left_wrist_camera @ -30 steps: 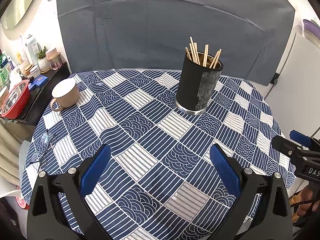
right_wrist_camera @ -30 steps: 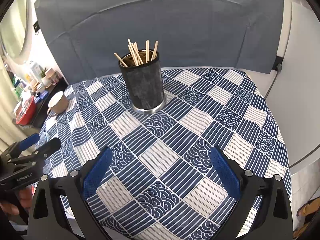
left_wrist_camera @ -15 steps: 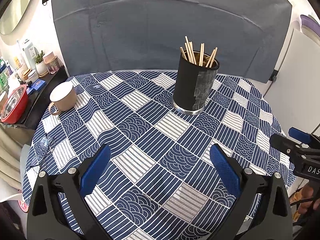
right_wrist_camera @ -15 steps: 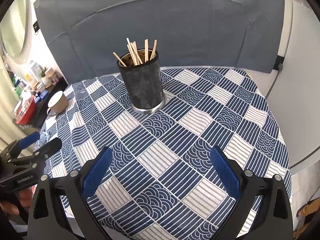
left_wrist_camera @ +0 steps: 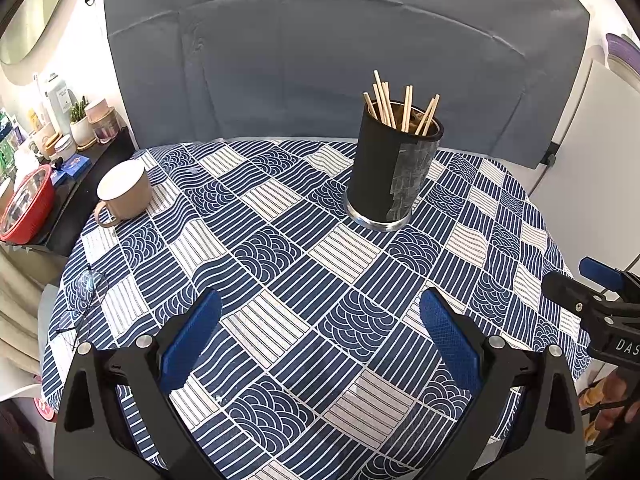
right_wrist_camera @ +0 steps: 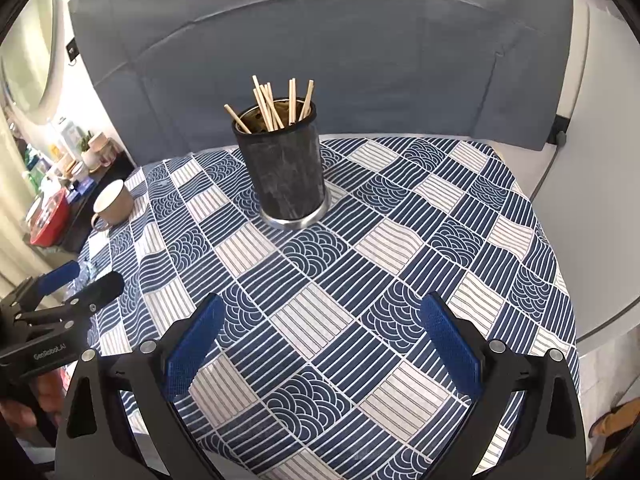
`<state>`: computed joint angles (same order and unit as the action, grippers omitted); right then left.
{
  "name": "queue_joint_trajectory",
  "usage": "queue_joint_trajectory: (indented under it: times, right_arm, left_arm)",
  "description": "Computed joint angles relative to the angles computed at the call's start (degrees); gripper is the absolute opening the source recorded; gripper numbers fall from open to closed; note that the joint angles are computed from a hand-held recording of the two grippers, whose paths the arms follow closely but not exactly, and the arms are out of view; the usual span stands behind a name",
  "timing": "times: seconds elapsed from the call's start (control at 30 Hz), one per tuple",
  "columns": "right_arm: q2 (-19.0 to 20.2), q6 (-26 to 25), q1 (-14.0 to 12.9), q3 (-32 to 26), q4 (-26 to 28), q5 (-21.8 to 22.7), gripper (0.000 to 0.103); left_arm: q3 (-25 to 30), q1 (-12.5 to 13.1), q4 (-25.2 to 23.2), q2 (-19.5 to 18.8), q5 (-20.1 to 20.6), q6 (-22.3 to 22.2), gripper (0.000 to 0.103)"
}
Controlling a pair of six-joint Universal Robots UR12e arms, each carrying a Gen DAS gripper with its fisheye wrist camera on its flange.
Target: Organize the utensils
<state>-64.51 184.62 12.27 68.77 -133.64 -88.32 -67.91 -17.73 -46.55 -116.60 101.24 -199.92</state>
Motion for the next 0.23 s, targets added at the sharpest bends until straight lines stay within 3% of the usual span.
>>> queue_joint_trajectory:
  times: [0.23]
  right_arm:
    - [0.2,0.0,-0.1,-0.4,0.5,0.2,0.094]
  left_arm:
    - [0.2,0.3,-0.7,-0.1,-0.4,-1.7,0.097]
